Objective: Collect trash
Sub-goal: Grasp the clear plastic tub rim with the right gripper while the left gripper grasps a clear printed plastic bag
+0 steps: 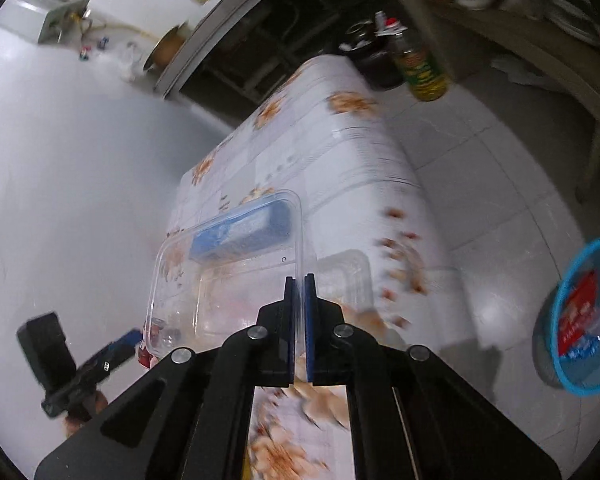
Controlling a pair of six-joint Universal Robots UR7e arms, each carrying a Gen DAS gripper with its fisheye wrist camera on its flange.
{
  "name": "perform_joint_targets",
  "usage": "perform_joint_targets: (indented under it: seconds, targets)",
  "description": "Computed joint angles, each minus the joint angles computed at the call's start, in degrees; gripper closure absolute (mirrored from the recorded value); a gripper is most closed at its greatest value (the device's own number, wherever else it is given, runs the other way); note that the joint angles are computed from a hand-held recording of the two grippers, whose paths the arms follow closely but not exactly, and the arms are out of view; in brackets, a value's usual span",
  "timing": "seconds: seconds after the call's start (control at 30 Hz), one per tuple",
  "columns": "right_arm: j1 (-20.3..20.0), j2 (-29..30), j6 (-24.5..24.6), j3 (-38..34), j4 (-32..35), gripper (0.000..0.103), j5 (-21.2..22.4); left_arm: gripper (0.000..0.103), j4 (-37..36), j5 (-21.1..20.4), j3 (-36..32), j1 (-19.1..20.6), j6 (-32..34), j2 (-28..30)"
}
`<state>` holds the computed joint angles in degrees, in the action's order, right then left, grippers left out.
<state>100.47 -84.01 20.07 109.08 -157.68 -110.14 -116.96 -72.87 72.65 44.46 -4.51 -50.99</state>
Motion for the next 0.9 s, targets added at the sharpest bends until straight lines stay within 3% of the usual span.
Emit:
perform_joint_targets:
  seconds: [0.23, 0.3, 0.47, 0.57, 0.77, 0.9]
  targets:
    - [-0.3, -7.6, 2.8, 8.9, 0.0, 0.099, -2.3, 0.051, 11.5, 4.1, -10.6, -1.0, 4.6, 9.5]
    - [-0.7, -9.4, 3.4, 10.8, -0.5, 0.099, -2.2, 0.045, 13.5, 6.3, -12.4, -1.6, 5.9, 11.7]
    - [-1.8, -12.3, 4.8, 14.2, -2.1, 0.099, -2.0, 0.039, 13.3, 9.7, -12.0, -3.8, 13.5, 14.2]
    - [-2.4, -13.1, 5.5, 15.3, -3.0, 0.099, -1.6, 0.039, 15.4, 10.8, -13.0, -4.4, 14.7, 15.9]
    - [-3.3, -14.3, 5.8, 16.6, -3.8, 0.099, -0.9, 0.040, 21.5, 12.4, -18.3, -3.5, 12.4, 20.8]
    - [-3.6, -14.2, 6.0, 16.8, -4.0, 0.099, -0.8, 0.054, 21.5, 13.0, -19.5, -3.2, 11.7, 21.5]
